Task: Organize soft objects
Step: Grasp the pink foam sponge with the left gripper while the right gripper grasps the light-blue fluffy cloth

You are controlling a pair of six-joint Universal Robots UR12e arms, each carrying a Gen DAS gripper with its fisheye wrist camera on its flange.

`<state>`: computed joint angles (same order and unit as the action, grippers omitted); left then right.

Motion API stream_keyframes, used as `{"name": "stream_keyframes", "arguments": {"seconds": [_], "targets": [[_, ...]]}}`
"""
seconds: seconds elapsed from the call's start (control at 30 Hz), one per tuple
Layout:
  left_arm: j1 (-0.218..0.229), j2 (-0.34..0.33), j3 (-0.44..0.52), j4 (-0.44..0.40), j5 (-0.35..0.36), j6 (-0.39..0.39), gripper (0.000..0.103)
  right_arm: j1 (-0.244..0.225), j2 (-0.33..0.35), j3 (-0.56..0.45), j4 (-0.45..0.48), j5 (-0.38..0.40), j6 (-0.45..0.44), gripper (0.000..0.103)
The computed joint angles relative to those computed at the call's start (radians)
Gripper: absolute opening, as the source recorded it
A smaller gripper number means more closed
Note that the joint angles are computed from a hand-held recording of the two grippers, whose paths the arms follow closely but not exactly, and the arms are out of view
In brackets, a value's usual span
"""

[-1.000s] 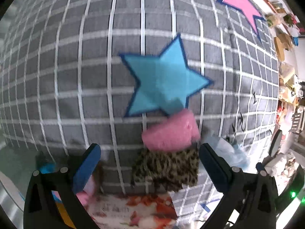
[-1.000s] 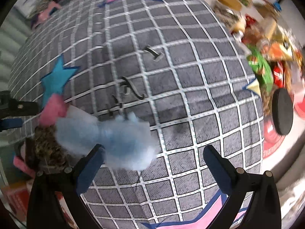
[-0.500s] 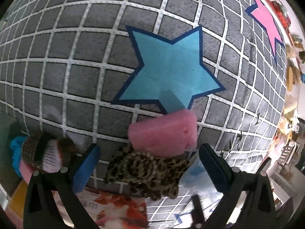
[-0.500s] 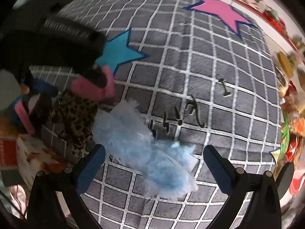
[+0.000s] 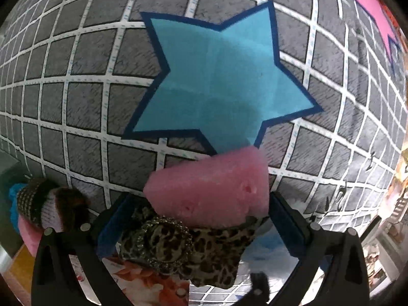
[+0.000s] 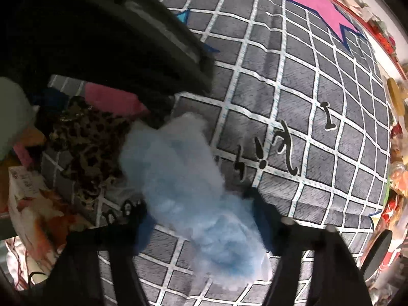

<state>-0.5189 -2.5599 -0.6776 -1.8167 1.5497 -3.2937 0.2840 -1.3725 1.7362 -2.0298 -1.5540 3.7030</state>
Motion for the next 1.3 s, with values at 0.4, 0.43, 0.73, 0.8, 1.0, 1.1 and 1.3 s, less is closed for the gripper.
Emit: {"name": "stream_keyframes", "arguments": {"seconds": [0.4, 0.43, 0.73, 0.8, 1.0, 1.1, 1.3], "targets": [[0.002, -0.019, 0.06, 0.034, -0.039, 0.082, 0.077, -0.048, -0.091, 0.096, -0.095, 0.132, 0.225, 0.043], [-0.001, -0.007, 0.043, 0.072, -0.027, 0.108, 0.077, -0.049, -0.096, 0.101, -0.099, 0.133, 0.238, 0.043], [-0.005, 0.077, -0.066, 0.334, -0.057, 0.297, 0.077, -0.067, -0.116, 0.108, -0.106, 0.167, 0.331, 0.043], [0.002, 0.098, -0.098, 0.408, -0.092, 0.327, 0.077, -0.072, -0.127, 0.117, -0.106, 0.169, 0.339, 0.043], [-0.001, 0.124, -0.101, 0.394, -0.06, 0.387, 0.077, -0.075, -0.153, 0.126, -0.101, 0.169, 0.362, 0.043], [0.002, 0.154, -0.125, 0.381, -0.058, 0.41, 0.077, -0.077, -0.155, 0.132, -0.108, 0.183, 0.365, 0.043], [0.01, 0.244, -0.234, 0.385, -0.047, 0.432, 0.077, -0.058, -0.088, 0.093, -0.09, 0.153, 0.326, 0.084]]}}
